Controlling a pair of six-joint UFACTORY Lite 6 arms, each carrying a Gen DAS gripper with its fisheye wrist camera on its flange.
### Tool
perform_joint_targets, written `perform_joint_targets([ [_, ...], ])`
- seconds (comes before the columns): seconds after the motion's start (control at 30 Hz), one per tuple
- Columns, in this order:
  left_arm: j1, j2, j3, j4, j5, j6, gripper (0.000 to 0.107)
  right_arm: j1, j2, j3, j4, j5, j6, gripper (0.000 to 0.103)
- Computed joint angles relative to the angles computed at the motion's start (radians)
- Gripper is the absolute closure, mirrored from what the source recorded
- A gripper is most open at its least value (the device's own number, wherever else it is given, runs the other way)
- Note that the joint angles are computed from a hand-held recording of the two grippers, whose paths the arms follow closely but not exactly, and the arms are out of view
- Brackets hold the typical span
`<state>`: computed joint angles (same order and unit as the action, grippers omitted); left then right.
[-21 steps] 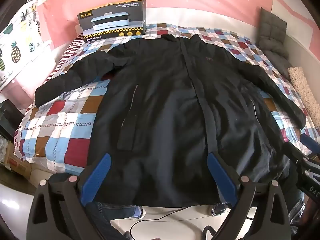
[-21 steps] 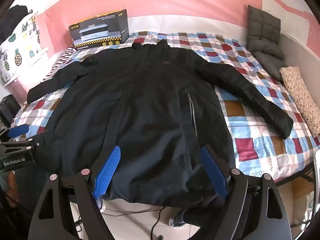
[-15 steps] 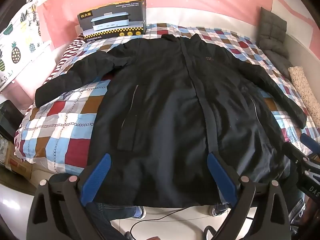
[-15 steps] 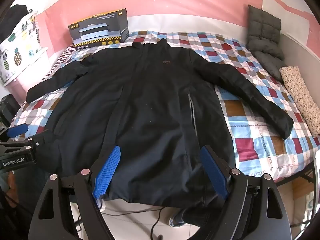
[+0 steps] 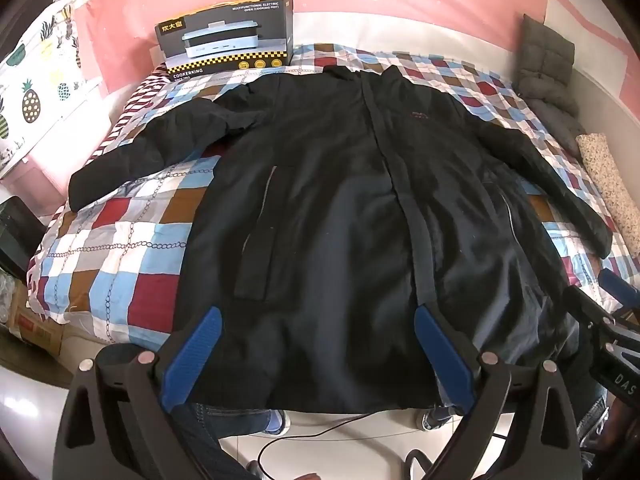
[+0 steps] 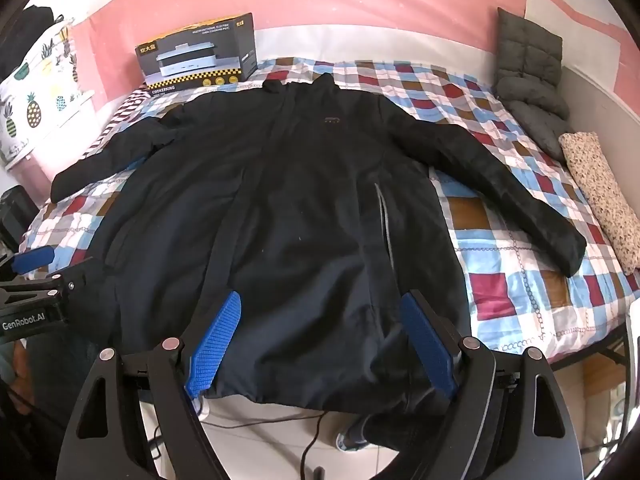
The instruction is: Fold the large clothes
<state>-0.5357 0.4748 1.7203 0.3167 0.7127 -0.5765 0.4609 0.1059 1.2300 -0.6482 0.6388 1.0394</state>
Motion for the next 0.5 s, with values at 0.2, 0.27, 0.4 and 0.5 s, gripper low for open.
perform_joint_targets([
  [0.2, -0.011, 0.005, -0.005, -0.004, -0.003, -0.004, 0.008, 0.003, 0.011, 0.015, 0.012, 0.012, -0.008, 0.021],
  [0.27, -0.015, -0.013, -0.022, -0.003, -0.003, -0.008, 0.008, 0.011, 0.014, 0.025, 0.016, 0.024, -0.008, 0.02],
  [0.4, -0.017, -0.013, -0.02, -0.003, -0.002, -0.012, 0.008, 0.013, 0.017, 0.026, 0.015, 0.026, -0.007, 0.021],
  [0.5, -0.018, -0.014, -0.02, -0.004, 0.001, -0.009, 0.008, 0.013, 0.019, 0.03, 0.018, 0.029, -0.008, 0.021],
])
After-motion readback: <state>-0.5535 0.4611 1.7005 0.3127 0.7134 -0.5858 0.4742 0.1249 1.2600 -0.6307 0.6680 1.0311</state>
